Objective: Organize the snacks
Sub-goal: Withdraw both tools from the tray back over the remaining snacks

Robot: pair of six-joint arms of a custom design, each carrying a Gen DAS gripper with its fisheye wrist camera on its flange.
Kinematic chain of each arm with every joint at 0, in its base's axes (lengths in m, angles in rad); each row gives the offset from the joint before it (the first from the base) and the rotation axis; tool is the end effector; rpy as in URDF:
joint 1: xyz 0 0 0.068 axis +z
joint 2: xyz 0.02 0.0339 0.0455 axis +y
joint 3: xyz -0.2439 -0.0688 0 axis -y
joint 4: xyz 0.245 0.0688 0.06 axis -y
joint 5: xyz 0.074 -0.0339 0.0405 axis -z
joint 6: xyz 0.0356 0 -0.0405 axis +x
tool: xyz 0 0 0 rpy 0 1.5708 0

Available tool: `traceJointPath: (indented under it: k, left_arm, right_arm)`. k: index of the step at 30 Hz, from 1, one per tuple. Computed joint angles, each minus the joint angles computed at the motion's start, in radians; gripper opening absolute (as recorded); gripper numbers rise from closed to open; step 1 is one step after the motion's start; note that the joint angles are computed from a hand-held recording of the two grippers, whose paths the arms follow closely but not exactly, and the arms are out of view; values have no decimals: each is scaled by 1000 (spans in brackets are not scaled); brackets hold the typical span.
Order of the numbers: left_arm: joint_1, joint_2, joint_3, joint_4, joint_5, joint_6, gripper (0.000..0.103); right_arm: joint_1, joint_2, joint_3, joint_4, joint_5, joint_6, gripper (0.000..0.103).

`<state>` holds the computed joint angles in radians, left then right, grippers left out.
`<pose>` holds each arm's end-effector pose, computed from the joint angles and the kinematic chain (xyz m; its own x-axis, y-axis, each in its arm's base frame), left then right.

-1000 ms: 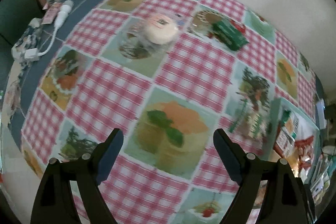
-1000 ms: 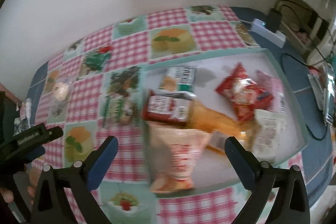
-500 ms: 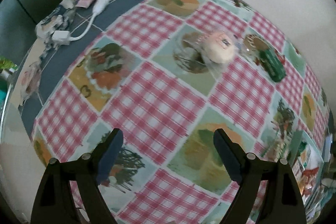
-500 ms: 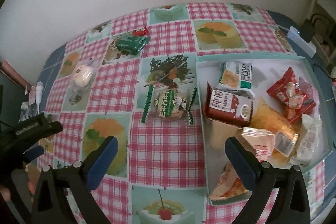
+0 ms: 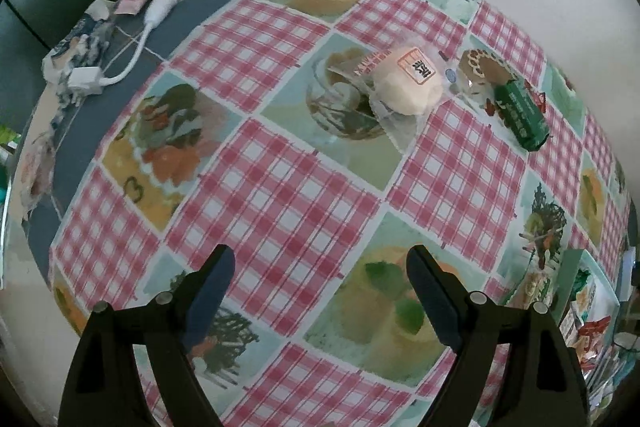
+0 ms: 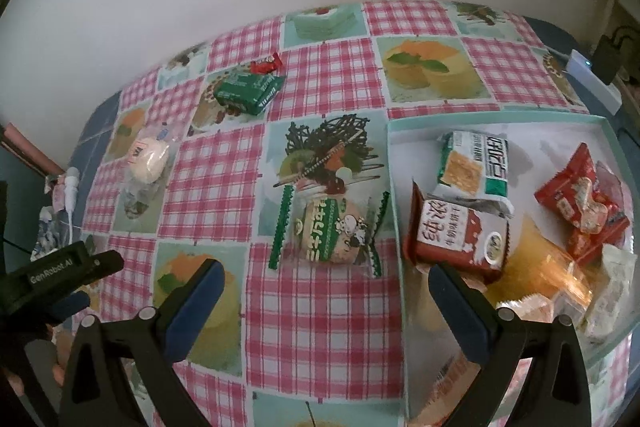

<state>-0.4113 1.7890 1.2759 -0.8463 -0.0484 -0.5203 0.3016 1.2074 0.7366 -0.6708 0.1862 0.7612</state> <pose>0.3111 -0.1338 0.1765 -0.9715 -0.1180 -0.2056 -0.1071 0.9922 -0.0633 0.2161 0.0603 0.1847 -0.7792 0.4675 -0.4174 0.4408 0.8823 0.1652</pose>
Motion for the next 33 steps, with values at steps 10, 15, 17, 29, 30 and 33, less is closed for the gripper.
traceJointPath:
  k: [10, 15, 17, 29, 30, 33]
  left_arm:
    - [29, 109, 88, 2, 5, 11, 88]
    - [42, 150, 119, 0, 8, 11, 88]
    - [44, 174, 140, -1, 4, 11, 88]
    - [18, 216, 166, 7, -5, 8, 88]
    - [19, 216, 164, 8, -5, 9, 88]
    - [23, 213, 147, 19, -5, 12, 88]
  right_arm:
    - [-21, 154, 51, 67, -25, -13, 103]
    - [-17, 196, 85, 61, -7, -23, 103]
    - [-11, 206, 97, 56, 1, -23, 103]
    - [-32, 264, 120, 76, -20, -29, 103]
    - [-40, 262, 115, 84, -30, -31, 103]
    - [-46, 273, 120, 88, -35, -39, 103]
